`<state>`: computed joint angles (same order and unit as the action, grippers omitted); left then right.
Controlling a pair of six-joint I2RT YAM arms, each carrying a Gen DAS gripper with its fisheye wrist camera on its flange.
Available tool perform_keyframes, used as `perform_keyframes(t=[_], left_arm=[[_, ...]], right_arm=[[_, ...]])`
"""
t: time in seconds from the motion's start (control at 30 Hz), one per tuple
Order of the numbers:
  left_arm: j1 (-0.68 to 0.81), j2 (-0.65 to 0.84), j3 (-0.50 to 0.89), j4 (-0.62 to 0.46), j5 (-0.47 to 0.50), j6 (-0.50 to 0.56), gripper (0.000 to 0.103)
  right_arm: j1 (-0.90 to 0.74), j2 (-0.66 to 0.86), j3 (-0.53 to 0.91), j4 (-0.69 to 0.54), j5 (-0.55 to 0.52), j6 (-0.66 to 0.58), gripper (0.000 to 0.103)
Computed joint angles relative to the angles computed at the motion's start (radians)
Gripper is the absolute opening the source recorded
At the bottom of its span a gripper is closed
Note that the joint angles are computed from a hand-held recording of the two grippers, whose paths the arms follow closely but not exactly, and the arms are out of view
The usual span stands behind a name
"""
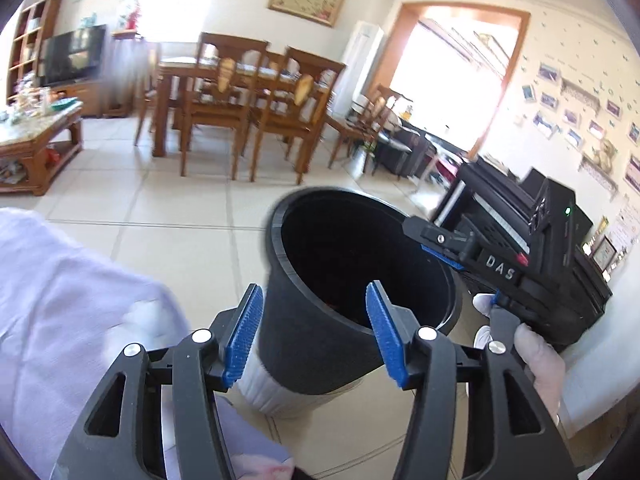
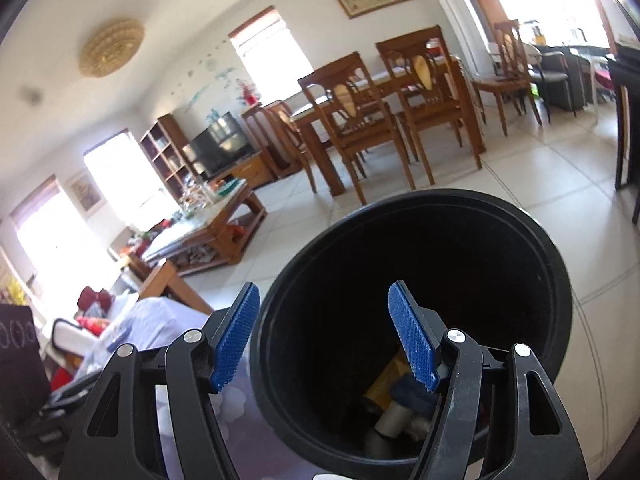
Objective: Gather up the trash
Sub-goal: 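Grasp the green milk carton with the left tool while the right tool grasps the clear plastic tray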
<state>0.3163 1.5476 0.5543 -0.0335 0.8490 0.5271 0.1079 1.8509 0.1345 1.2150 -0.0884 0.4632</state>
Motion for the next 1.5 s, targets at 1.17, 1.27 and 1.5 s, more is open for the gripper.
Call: perform_keyframes(t=[1.17,1.27,1.5], left_arm=[[0.668,0.635,0.798,-0.22,-0.213,0.22,0.049],[0.712,0.637,0.835,-0.233,-0.123,0.188,0.048],[0.827,0.646,0.912,-0.294,0.078,0.116,0.048]], right_arm=[[0.845,0.552,1.577,-1.287,0.088,-0.154,0.067],[0.856,0.579,1.607,-1.305,0.075,-0.147,0.067],[0.898,0.674,1.81,-1.463,0.107,-0.13,0.067]])
